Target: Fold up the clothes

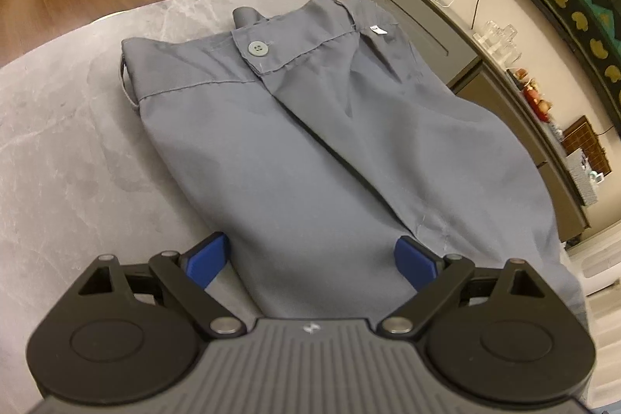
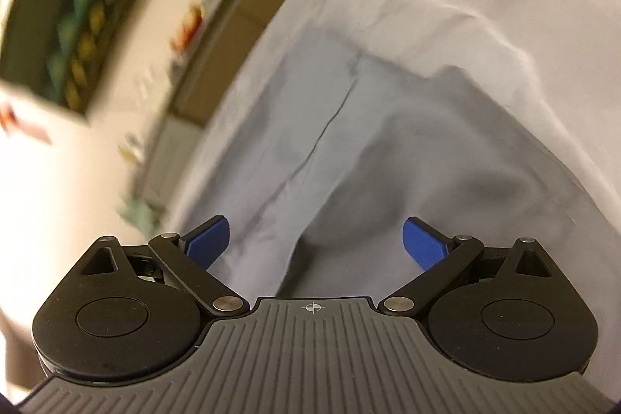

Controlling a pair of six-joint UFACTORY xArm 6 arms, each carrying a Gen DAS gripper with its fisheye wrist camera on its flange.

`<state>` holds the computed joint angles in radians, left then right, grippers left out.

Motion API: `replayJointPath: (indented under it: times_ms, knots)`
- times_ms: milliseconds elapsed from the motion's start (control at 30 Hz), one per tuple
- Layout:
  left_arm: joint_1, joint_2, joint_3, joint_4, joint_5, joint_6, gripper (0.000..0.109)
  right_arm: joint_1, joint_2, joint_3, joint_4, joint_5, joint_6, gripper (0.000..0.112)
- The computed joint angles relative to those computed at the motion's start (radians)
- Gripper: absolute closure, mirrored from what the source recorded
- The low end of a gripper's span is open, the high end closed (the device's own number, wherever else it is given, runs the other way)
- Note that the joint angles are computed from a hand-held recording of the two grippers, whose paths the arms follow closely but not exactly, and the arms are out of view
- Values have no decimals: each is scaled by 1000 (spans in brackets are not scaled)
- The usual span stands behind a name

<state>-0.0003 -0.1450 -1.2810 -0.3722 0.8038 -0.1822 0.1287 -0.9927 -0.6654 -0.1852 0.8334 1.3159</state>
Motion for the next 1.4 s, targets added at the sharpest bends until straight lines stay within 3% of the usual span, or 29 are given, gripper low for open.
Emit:
replayJointPath:
  times_ms: [167, 200, 233, 267, 300, 333, 367, 433, 533, 633, 667, 767, 867, 967, 1033, 1100, 1200, 1267, 1333, 1367, 1400]
  knots:
    - [-13, 3, -3, 38, -13, -17, 16, -22, 134, -61, 65, -28, -132, 19]
    - [-15, 4, -3, 51, -18, -19, 26, -25, 150, -66, 65, -25, -133, 28]
    - [-19, 7, -8, 61, -17, -18, 42, -19, 163, -77, 33, -8, -122, 49]
    - [-18, 9, -8, 57, -19, -16, 48, -12, 176, -88, 2, 9, -110, 65]
    - [-17, 10, -8, 53, -22, -13, 56, -11, 177, -85, -9, 10, -102, 95]
    - [-15, 11, -7, 48, -25, -10, 64, -16, 165, -67, 2, -5, -95, 107]
    - [-11, 9, -5, 35, -30, -6, 70, -21, 154, -49, 12, -20, -89, 108]
    - [-1, 1, 4, 4, -47, 5, 91, -11, 101, -18, -50, -82, -51, 111]
    - [20, -19, 24, -83, -73, 41, 96, 53, -17, 16, -263, -194, 40, 112]
    - [42, -34, 40, -128, -90, 64, 98, 209, -164, 61, -507, -246, 148, 112]
    - [49, -34, 41, -131, -84, 66, 98, 284, -208, 80, -553, -210, 192, 112]
    - [66, -34, 40, -133, -64, 67, 98, 530, -311, 145, -556, 30, 363, 112]
    - [76, -37, 42, -166, -52, 88, 98, 551, -296, 157, -375, 192, 361, 108]
    - [74, -39, 41, -173, -42, 77, 94, 542, -324, 184, -393, 167, 437, 96]
    - [72, -36, 41, -168, -41, 63, 84, 536, -349, 206, -417, 141, 505, 47]
    - [70, -32, 40, -163, -43, 53, 74, 493, -358, 223, -417, 81, 546, 37]
    - [64, -26, 38, -128, -60, 19, 50, 374, -390, 282, -335, -29, 559, 35]
    - [61, -23, 40, -121, -76, 6, 43, 331, -383, 295, -291, -24, 573, 44]
    - [56, -9, 31, -109, -74, -7, 48, 312, -353, 293, -269, -25, 555, 87]
    - [51, 6, 19, -120, -70, 17, 58, 305, -332, 287, -262, -33, 533, 99]
    - [45, 31, -7, -127, -65, 33, 96, 302, -296, 268, -264, -31, 508, 105]
